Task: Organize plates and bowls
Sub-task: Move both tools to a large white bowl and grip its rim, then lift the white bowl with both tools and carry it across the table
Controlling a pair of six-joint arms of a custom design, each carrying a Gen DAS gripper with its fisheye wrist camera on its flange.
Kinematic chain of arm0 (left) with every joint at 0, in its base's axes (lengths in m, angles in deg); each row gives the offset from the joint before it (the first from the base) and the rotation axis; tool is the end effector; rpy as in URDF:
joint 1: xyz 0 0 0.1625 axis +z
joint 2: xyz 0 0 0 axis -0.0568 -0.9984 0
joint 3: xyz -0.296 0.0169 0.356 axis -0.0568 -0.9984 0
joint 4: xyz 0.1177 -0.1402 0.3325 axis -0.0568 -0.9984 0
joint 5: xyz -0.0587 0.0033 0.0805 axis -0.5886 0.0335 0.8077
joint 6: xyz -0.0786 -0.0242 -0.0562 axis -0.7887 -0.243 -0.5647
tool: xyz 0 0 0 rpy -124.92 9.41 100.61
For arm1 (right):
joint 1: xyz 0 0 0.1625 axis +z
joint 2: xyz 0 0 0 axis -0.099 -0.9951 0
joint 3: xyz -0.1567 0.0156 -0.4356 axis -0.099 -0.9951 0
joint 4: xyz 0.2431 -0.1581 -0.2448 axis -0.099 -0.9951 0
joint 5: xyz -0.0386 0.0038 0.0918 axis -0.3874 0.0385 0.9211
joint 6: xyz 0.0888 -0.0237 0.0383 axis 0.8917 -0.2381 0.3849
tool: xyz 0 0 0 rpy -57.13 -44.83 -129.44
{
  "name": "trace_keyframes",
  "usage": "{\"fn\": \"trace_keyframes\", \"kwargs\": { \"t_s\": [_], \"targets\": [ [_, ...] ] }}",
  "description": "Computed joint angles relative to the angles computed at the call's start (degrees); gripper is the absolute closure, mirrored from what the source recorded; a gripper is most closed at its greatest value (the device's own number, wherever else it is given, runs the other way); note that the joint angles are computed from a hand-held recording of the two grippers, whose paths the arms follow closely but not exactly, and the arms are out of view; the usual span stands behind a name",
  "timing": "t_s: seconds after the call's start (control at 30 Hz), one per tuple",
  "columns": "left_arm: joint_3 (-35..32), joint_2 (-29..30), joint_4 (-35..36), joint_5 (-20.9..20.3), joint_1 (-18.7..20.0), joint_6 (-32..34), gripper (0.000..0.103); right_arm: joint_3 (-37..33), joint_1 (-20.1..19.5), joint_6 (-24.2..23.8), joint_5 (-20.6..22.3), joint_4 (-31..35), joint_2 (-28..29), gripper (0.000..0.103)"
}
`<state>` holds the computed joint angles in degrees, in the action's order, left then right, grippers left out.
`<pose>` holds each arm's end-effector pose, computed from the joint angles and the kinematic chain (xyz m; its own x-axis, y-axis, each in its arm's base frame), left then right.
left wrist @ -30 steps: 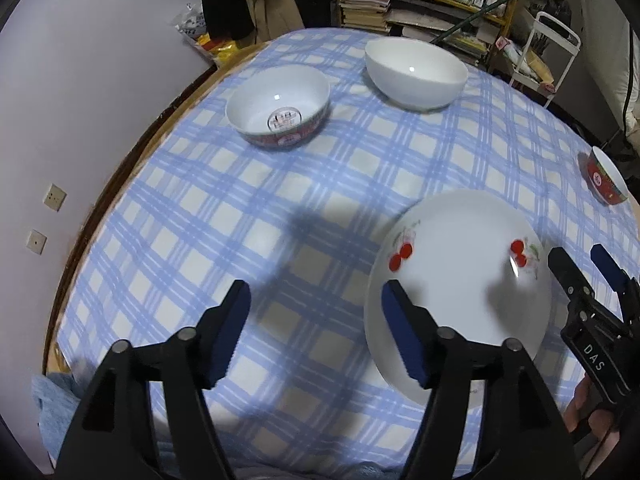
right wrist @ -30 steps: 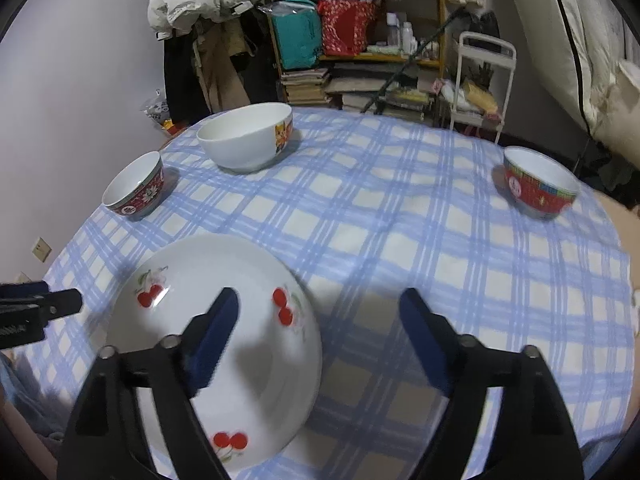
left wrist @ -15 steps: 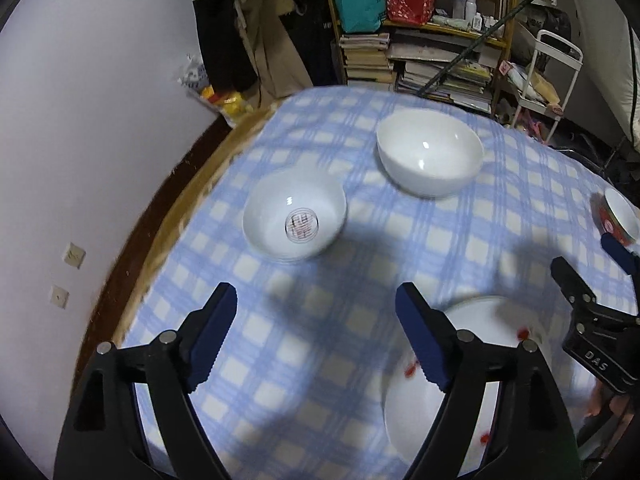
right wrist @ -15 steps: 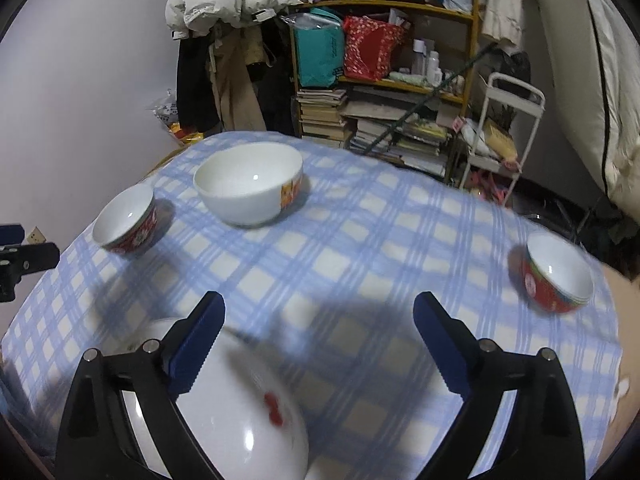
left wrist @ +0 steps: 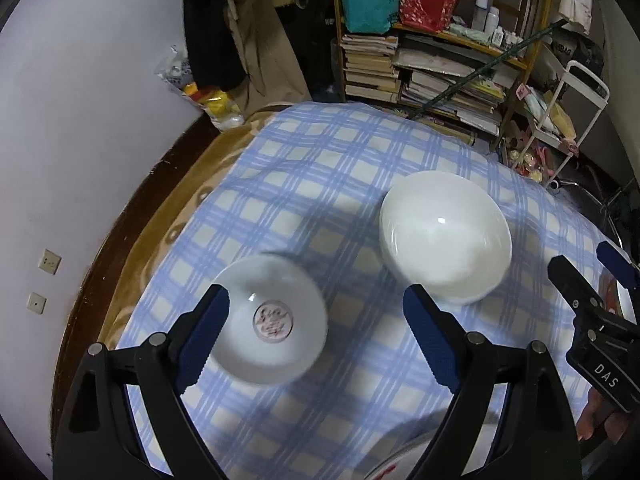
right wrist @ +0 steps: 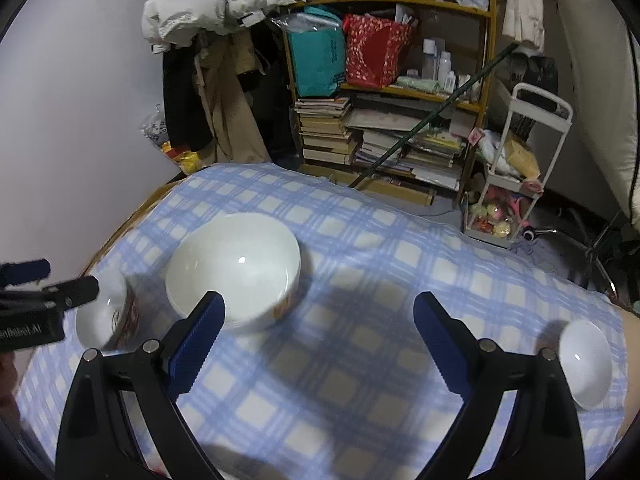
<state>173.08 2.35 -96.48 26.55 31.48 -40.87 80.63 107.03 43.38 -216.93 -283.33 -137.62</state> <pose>-0.3646 -0.4244 0.0766 -0.5932 0.3027 -0.7460 0.5412 0.8360 -0.0911 0.1321 -0.3418 0.2672 -0.7555 0.2554 0.6033 -0.2688 0.7190 -0.6410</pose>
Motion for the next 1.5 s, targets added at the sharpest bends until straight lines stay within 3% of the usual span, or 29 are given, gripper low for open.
{"fn": "trace_keyframes", "kwargs": {
  "t_s": [0.2,0.33,0.47,0.53,0.6,0.77,0.9,1.0,1.1,1.17,1.37,1.5],
  "targets": [
    [-5.12,4.70,-0.09,-0.64,3.12,3.66,0.015,-4.33,-3.68,-0.68,2.23,8.91,0.02,0.003],
    [-7.71,7.63,-0.47,-1.02,4.51,5.94,0.015,-6.26,-6.23,1.65,3.77,15.18,-0.33,0.003],
    [-9.28,9.93,-1.48,-1.73,5.11,8.72,0.016,-6.87,-8.74,2.67,5.13,17.45,-0.19,0.003],
    [-9.57,10.55,-2.54,-2.35,5.19,9.89,0.028,-6.82,-9.60,3.36,5.60,18.48,-0.39,0.004],
    [-10.26,11.19,-1.87,-3.11,5.34,9.80,0.045,-6.54,-10.50,3.22,6.68,19.09,-0.77,0.014],
    [-11.25,12.37,-0.41,-3.41,5.88,8.65,0.067,-5.73,-12.24,5.19,8.42,19.26,-1.58,0.028],
    [-10.46,12.43,-3.38,-7.49,7.19,7.59,0.094,-5.16,-13.47,5.69,12.42,18.83,-1.91,0.053],
    [-10.15,12.91,-3.46,-7.66,6.96,7.38,0.095,-4.54,-13.10,6.40,14.43,17.82,-1.51,0.078],
    [-9.57,12.71,-3.60,-7.26,6.02,8.05,0.095,-5.23,-10.95,7.95,11.23,18.68,0.09,0.092],
    [-9.48,12.06,-3.42,-8.17,5.86,7.35,0.095,-5.56,-9.84,8.14,8.61,18.96,0.88,0.093],
    [-8.39,10.84,-3.12,-8.71,3.63,6.54,0.095,-2.85,-9.55,11.68,9.80,20.98,-3.38,0.093],
    [-6.56,9.71,-4.83,-12.82,2.13,5.63,0.096,-0.50,-7.64,12.72,7.41,22.38,-7.96,0.093]
  ]
}}
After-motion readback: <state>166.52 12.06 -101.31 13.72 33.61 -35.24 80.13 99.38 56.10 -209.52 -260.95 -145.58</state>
